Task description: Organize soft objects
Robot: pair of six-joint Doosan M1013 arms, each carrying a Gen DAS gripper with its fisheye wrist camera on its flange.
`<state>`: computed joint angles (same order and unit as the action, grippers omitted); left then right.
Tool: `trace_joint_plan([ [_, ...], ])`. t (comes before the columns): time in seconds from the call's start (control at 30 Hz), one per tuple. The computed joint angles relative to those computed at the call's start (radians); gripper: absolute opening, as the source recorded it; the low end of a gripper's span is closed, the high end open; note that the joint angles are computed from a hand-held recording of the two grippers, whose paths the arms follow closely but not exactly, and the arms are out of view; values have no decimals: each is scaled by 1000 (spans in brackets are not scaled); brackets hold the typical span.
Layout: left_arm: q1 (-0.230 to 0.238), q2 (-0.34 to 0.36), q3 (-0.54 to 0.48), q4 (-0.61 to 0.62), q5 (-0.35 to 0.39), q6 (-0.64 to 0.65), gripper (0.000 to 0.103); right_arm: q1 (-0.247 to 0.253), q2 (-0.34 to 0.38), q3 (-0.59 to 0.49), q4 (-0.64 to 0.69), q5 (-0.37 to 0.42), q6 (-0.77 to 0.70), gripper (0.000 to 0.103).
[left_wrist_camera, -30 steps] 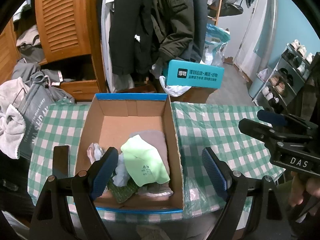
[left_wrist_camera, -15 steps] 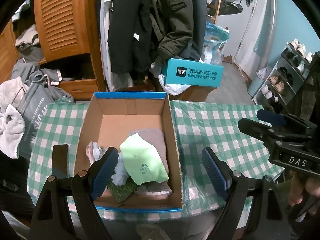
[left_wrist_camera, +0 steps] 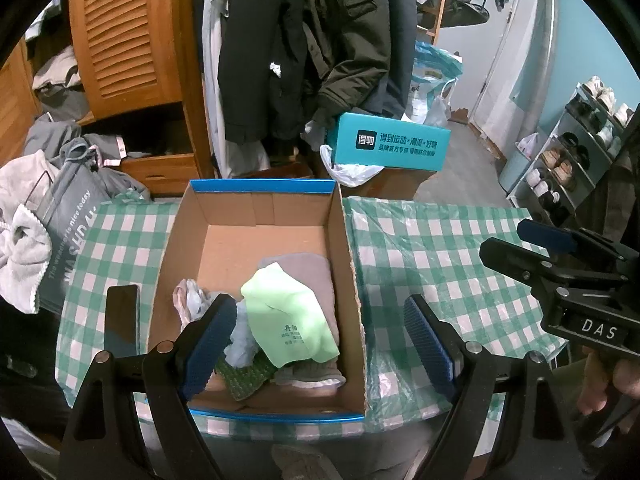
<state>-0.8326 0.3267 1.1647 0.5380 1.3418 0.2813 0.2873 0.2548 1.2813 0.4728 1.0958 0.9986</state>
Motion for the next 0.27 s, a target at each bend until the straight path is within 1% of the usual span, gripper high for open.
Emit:
trace_joint_plan([
  [0.27, 1, 0, 0, 4, -4, 7, 87, 0, 0, 0, 0, -1, 0, 70],
])
